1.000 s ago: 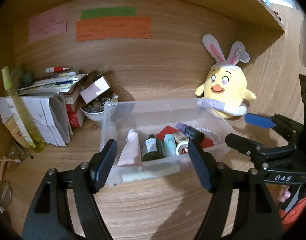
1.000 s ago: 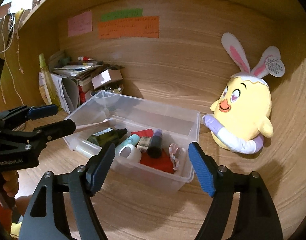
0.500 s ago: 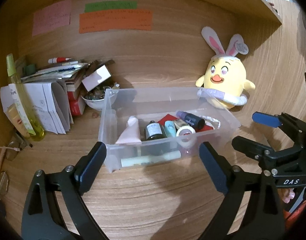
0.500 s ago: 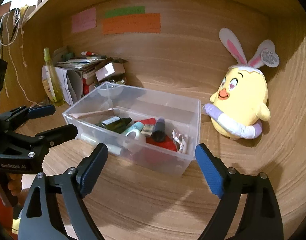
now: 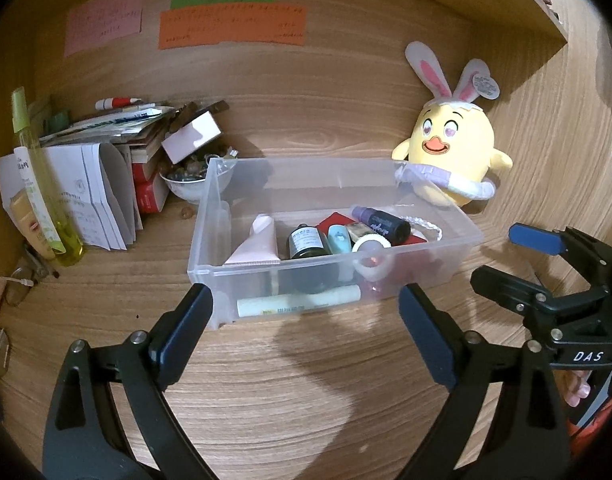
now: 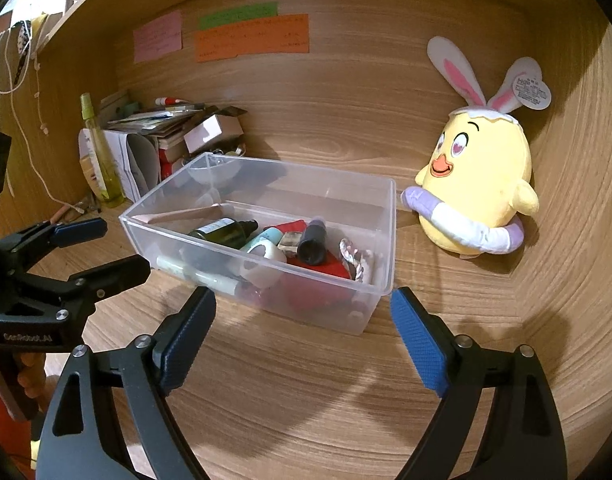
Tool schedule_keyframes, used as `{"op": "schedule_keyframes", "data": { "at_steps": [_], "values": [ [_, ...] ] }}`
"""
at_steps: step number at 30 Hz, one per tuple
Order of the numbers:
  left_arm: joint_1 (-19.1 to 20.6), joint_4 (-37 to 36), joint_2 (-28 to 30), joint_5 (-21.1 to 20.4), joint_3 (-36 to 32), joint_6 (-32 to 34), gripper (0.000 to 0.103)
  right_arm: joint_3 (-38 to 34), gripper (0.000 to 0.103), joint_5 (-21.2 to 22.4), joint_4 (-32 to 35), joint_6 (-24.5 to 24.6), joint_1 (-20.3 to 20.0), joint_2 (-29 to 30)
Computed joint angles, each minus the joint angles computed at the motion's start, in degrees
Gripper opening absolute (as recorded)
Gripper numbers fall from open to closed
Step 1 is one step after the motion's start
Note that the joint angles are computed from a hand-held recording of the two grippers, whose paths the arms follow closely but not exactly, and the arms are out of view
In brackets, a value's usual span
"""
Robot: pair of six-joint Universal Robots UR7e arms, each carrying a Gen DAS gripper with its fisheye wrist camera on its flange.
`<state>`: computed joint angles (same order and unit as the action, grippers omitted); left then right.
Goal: Organize objects
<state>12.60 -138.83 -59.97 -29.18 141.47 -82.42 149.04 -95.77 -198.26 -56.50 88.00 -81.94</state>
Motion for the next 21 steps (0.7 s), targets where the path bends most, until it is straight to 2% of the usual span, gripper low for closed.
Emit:
{"op": "schedule_keyframes", "data": {
  "at_steps": [21],
  "values": [
    [0.78, -1.86, 0.31, -0.46, -0.01, 1.14, 0.095, -0.53, 0.088, -0.62, 0.37, 0.16, 0.03, 0.64]
  ]
}}
